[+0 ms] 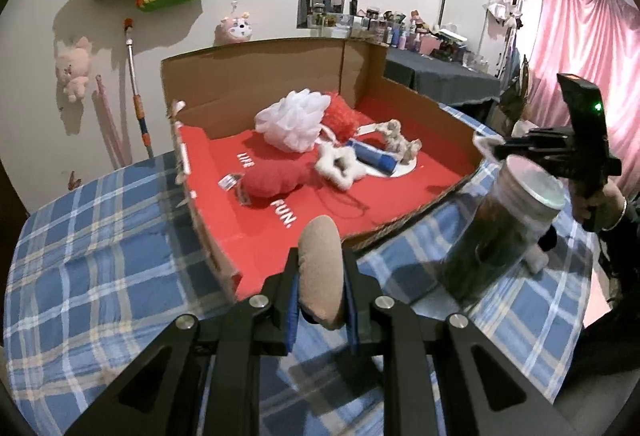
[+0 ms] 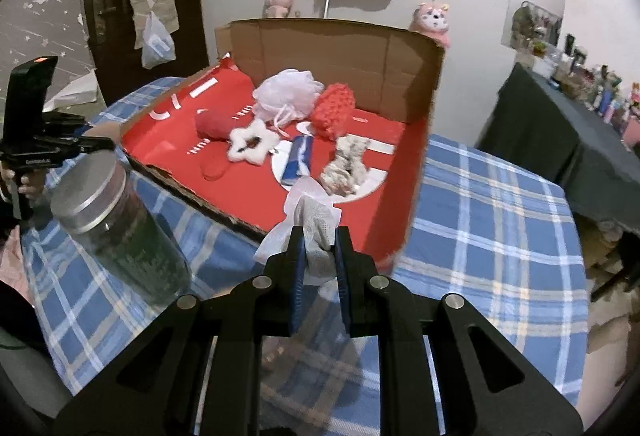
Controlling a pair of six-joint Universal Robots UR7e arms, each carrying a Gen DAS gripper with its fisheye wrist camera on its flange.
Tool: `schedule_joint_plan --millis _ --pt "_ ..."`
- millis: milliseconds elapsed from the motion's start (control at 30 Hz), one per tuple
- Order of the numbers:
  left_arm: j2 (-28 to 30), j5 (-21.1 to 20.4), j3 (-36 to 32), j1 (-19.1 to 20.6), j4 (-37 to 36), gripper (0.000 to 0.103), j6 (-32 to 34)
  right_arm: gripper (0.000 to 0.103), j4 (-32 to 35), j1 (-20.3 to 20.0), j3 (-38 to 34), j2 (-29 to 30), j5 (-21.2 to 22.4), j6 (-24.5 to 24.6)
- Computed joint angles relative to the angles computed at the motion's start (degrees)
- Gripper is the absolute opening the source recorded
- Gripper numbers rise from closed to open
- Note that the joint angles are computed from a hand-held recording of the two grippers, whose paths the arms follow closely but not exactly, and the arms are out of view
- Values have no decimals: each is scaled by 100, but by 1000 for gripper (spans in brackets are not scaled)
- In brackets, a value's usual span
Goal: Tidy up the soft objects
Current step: 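Open the left tool to drop the beige pad while the right tool drops the tissue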
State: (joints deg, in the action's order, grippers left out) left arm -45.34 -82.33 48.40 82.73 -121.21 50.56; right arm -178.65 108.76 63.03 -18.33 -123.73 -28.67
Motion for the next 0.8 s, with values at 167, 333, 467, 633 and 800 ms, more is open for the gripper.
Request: schedule_joint_plan --millis 167,333,467,633,800 --pt "256 126 -358 -131 332 19 -273 14 976 -35 -611 139 80 440" --pt "597 602 -751 -287 578 20 -649 14 2128 10 -1703 613 -406 787" --pt "910 992 -1161 -370 847 21 -887 14 3203 27 -2754 1109 -820 985" --pt "1463 1502 -2006 -420 1423 22 -1228 14 4464 27 -4080 1765 -1258 1191" --pt "1886 1863 -2660 -441 1826 22 -1376 14 5515 23 -5421 2420 -1527 1273"
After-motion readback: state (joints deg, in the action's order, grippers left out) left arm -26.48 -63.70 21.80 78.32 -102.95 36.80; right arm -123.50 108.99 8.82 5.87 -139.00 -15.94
